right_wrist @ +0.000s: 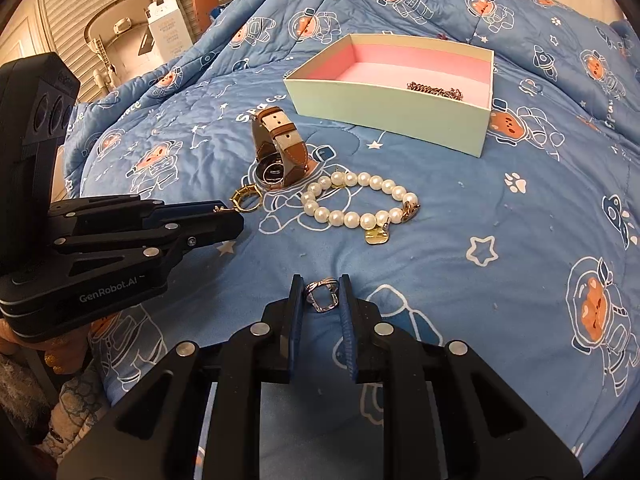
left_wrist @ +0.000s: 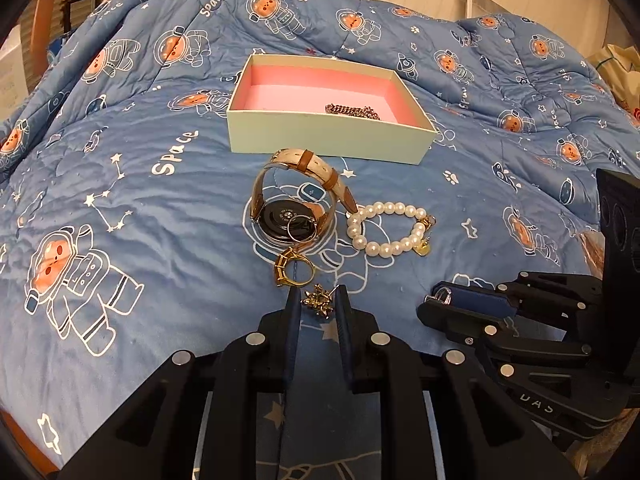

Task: Organize jewelry
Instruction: 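Grasp the gold charm with the left tool while the right tool grasps the small silver ring, then carry the gold charm and silver ring into the box while both tools open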

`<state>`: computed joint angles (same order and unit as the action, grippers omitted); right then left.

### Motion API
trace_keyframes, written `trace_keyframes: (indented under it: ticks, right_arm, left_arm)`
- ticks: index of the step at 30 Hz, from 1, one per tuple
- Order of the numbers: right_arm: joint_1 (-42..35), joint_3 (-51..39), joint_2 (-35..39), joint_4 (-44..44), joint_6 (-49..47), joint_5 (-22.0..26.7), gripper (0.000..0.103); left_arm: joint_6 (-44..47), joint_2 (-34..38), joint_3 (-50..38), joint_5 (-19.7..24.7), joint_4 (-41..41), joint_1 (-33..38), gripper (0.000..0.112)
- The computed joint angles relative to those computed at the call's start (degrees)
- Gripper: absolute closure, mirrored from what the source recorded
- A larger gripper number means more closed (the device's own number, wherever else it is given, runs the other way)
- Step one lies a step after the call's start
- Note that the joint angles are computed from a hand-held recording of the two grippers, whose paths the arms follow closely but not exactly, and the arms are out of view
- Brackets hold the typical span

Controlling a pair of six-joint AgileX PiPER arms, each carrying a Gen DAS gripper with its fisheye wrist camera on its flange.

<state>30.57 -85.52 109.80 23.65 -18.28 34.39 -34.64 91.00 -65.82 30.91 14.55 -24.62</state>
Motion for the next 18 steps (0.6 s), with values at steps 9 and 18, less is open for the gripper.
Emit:
trace_keyframes:
  ticks: [9,18]
  right_arm:
    - [-0.6,1.5,-2.0,2.5,-1.7,-0.1,0.085]
    - [-1.4,-1.3,-2.9,3.0,-3.1,0.8,0.085]
  left_arm:
    - [-3.9,-2.7,-0.2,0.8,3.9,-1.7,0.095]
    - [-4.3,-2.8,-3.2,1.9,6.0,-2.5,0.095]
